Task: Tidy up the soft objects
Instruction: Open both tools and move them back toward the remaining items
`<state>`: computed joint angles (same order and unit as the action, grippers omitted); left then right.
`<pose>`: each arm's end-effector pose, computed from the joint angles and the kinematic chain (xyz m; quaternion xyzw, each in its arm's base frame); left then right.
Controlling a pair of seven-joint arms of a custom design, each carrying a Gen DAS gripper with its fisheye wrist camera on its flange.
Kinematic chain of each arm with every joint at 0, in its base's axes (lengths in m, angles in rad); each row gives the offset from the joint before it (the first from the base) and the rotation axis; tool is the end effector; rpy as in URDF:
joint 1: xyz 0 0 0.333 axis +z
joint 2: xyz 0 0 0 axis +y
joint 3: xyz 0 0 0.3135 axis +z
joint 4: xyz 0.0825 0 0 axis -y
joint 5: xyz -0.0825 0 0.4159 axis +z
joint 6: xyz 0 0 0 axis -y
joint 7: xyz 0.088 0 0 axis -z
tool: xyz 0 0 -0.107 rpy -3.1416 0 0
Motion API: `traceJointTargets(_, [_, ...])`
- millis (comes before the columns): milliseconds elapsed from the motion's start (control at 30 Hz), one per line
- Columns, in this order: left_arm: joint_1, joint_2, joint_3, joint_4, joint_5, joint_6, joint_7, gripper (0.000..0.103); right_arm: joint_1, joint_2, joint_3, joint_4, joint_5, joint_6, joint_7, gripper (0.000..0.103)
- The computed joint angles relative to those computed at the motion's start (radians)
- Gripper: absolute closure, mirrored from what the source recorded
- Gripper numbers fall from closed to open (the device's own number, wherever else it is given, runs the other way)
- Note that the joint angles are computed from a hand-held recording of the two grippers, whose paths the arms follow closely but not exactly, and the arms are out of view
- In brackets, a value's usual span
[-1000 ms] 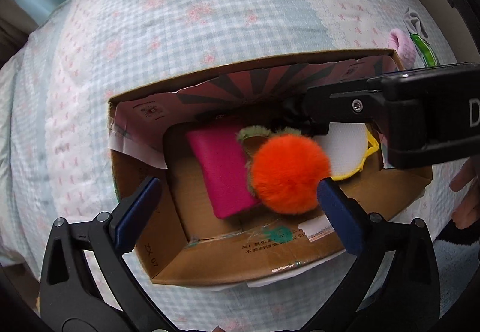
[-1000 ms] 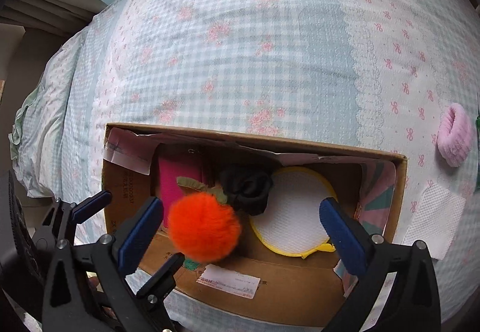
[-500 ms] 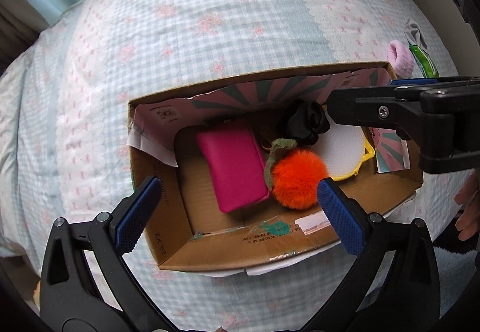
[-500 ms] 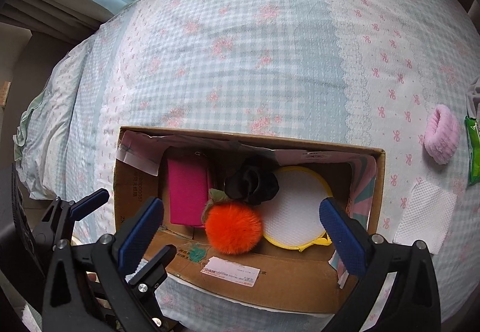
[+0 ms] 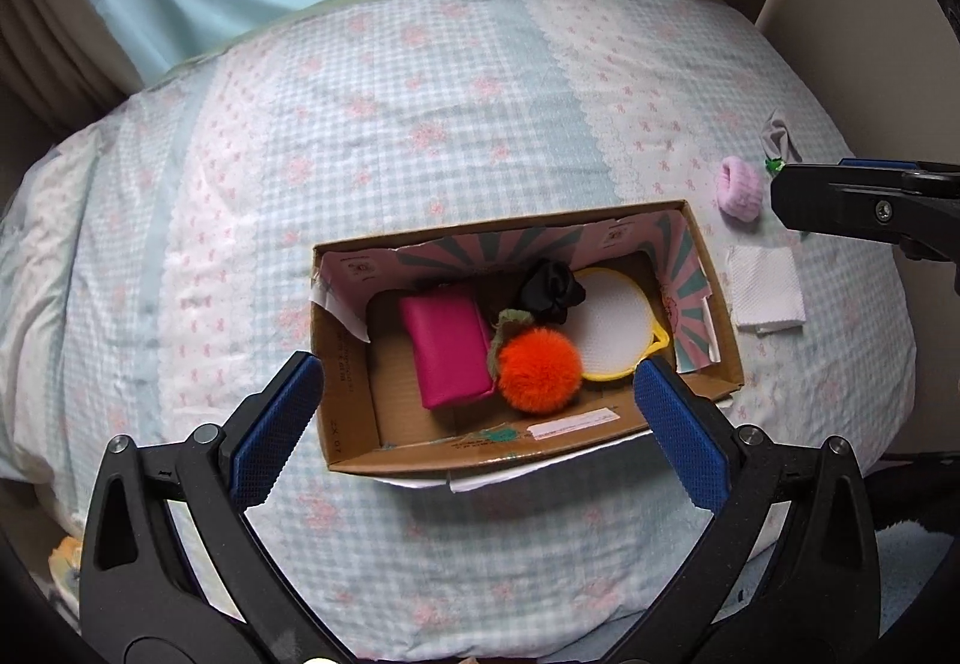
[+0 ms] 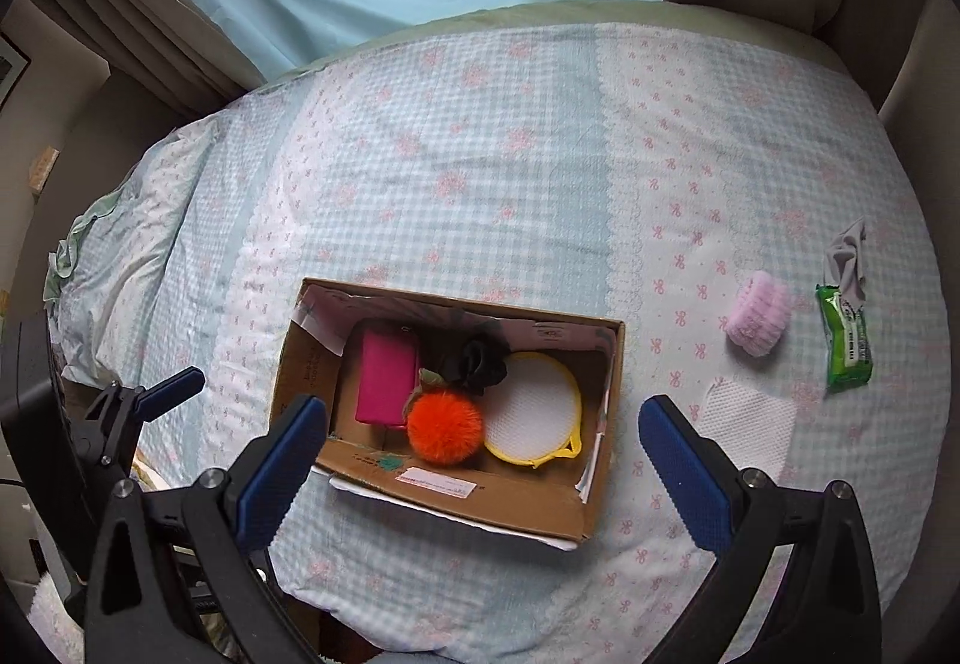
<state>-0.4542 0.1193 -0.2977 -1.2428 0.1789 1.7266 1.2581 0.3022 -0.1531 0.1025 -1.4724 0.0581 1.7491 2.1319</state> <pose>0.4796 -0.4050 0.7366 -0.5313 0.8240 -0.1590 0.1159 0.4927 0.2236 0.7778 -0.6363 0.7412 -0.0431 0.2094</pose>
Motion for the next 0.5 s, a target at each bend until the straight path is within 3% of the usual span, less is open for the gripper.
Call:
traceJointTargets(267, [-0.061, -0.010, -0.028, 0.087, 0.072, 0.000, -0.113, 0.000, -0.039, -0.183, 0.018, -0.051, -0.122, -0.051, 0.028, 0.000])
traceJointTargets(500, [-0.176, 0.105, -0.038, 0.307, 0.161, -0.080, -0.190, 0.000, -0.097, -0.303, 0.012, -0.088, -0.190, -0.101, 0.000, 0.000])
